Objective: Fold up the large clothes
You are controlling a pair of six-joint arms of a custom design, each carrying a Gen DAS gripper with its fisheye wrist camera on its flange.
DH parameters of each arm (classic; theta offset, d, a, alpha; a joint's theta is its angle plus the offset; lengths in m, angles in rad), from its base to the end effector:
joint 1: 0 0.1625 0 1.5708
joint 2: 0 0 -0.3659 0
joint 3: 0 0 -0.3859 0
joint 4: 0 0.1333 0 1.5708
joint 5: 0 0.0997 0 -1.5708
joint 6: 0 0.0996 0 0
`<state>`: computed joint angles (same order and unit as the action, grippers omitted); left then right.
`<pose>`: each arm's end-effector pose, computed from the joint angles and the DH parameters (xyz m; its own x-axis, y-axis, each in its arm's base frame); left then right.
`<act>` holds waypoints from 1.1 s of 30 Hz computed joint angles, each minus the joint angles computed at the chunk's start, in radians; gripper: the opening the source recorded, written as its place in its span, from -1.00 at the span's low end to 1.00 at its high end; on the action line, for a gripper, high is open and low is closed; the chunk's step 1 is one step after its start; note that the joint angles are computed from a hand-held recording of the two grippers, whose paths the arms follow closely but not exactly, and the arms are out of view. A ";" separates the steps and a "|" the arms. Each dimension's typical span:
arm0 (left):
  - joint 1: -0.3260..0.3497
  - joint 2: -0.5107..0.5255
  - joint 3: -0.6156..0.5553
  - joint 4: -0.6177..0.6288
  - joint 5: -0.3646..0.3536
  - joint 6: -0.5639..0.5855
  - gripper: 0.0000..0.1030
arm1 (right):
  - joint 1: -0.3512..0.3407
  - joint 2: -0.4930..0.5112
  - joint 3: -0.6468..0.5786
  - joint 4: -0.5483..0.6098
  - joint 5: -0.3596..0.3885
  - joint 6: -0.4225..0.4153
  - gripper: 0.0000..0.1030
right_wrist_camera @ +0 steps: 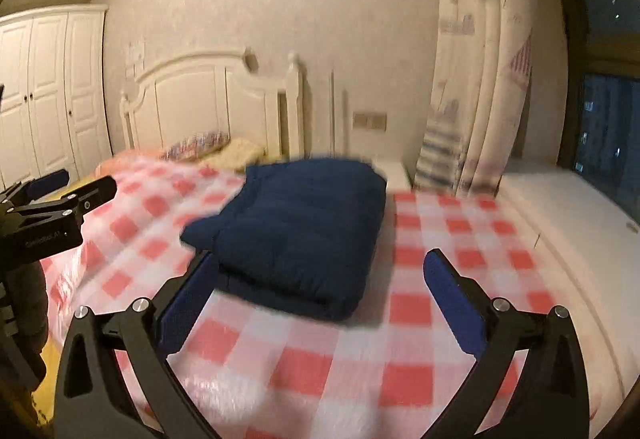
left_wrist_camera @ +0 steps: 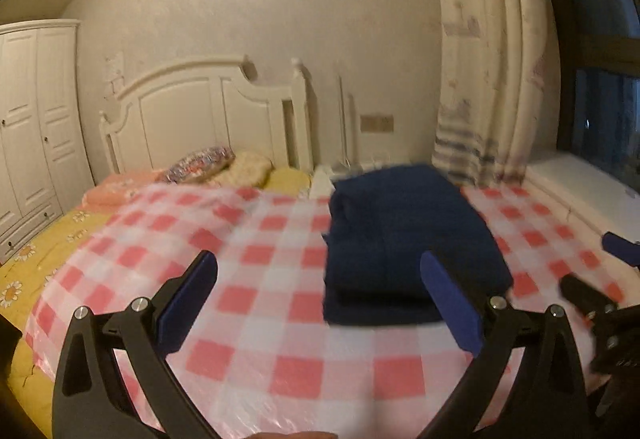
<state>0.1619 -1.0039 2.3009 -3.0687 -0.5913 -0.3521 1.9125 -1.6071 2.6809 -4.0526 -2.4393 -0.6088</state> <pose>-0.3694 -0.2792 0.0651 -0.5713 0.4369 -0.6948 0.8204 0.3288 -0.4679 0.1379 -0.2167 0.2769 -0.6753 0.3173 0.6658 -0.5370 0.4074 -0.7387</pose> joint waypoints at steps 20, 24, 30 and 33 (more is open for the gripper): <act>0.031 0.052 0.017 0.029 -0.079 -0.043 0.96 | -0.059 0.106 0.031 0.005 0.031 0.096 0.91; 0.032 0.053 0.016 0.028 -0.080 -0.045 0.96 | -0.063 0.108 0.032 0.007 0.035 0.101 0.91; 0.035 0.052 0.016 0.040 -0.085 -0.050 0.96 | -0.059 0.130 0.028 -0.023 0.024 0.095 0.91; 0.037 0.051 0.016 0.041 -0.087 -0.050 0.96 | -0.058 0.140 0.027 -0.041 0.018 0.088 0.91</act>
<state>0.1990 -0.9529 2.3169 -3.0282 -0.6787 -0.4016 1.8550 -1.4676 2.7079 -4.0938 -2.4216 -0.5207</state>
